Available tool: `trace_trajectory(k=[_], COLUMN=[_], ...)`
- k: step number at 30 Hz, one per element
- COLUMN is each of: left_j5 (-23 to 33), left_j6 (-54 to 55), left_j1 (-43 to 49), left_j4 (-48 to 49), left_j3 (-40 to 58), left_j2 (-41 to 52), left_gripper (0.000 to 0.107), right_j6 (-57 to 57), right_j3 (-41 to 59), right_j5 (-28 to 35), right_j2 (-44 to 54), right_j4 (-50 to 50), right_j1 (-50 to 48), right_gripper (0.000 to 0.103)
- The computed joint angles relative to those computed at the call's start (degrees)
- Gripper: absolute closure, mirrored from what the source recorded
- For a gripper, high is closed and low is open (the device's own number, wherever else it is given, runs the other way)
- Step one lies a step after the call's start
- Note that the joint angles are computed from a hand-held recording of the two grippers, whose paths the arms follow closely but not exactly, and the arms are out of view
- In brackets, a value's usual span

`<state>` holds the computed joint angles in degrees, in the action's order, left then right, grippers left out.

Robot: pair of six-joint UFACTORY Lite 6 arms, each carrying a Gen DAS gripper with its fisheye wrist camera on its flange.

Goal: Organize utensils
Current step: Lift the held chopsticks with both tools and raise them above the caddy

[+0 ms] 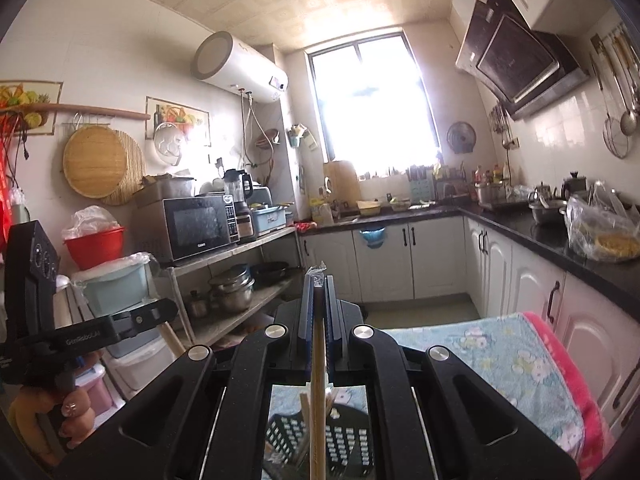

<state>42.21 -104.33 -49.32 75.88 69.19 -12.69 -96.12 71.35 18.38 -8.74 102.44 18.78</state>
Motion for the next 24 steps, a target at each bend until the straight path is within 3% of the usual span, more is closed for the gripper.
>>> trace_trajectory(k=[24], left_j5=[-5.66], left_j6=[-2.52], left_j1=[6.5], left_j4=[1.02], left_j3=[-2.27], left_j2=[2.81], left_gripper=[0.104], right_j6=[-23.76], right_j3=[9.42], right_j5=[1.22], right_j2=[13.72], right_j4=[24.75], right_j1=[2.52], right_gripper=[0.098])
